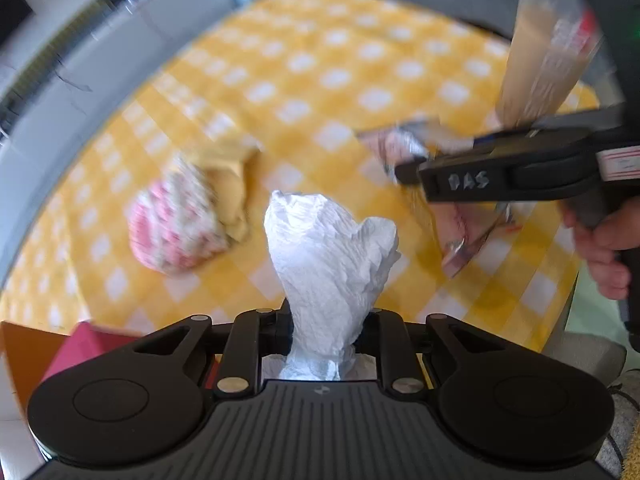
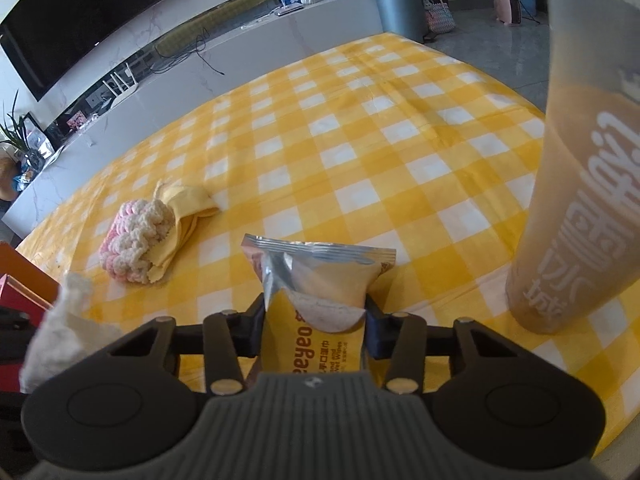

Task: Organize soft objects
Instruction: 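Lift the snack bag with the right tool while the left tool holds the tissue raised, then carry the snack bag and tissue over the orange box with both tools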

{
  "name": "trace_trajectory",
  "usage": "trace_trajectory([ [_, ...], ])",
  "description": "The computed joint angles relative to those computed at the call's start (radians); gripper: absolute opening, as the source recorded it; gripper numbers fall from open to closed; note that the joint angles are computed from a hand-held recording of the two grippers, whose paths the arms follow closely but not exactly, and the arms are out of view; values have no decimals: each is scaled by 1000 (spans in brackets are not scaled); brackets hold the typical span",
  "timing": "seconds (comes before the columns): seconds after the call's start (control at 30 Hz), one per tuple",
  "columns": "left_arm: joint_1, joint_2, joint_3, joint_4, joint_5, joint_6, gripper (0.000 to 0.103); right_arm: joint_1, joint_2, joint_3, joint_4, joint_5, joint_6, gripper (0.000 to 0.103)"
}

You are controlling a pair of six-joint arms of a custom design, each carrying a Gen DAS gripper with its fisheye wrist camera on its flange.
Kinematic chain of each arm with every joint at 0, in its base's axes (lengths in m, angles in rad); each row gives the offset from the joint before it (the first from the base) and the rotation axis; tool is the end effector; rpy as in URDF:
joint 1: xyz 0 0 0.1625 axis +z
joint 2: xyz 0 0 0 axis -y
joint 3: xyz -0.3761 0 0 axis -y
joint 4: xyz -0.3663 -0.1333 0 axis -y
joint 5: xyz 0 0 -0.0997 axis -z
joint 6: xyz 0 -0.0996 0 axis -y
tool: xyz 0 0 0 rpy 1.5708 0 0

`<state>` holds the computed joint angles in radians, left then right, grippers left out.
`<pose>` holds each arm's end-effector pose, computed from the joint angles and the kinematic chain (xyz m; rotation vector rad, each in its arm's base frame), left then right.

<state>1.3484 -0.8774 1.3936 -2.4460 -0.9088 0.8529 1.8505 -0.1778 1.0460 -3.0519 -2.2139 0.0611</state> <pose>0.0398 -0.7061 0.2324 1.1019 2.1407 -0.1585 0.2734 -0.6854 -0.0584 0.0106 -2.4784 0.9079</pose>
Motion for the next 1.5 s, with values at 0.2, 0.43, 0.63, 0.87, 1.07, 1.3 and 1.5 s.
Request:
trace_trajectory([
  [0.2,-32,-119,135,-144,-93,-56,22,6,-11,24,-60,24,-18,45],
  [0.43,-36,-243,223,-195,-248,-106,22,6,-39,72,-116,85,-16,45],
  [0.63,-27,-340,240,-115,-340,-189,22,2,-55,105,-159,207,-38,45],
  [0.87,8,-424,231,-106,-445,-283,22,47,-54,113,-241,196,-44,45],
  [1.07,26,-460,216,-155,-424,-331,22,87,-78,155,-344,260,-80,45],
  [1.3,77,-517,242,-305,-446,-372,23,142,-57,125,-338,318,-114,45],
  [1.5,138,-527,185,-307,-442,-410,23,181,-28,70,-296,378,-120,45],
])
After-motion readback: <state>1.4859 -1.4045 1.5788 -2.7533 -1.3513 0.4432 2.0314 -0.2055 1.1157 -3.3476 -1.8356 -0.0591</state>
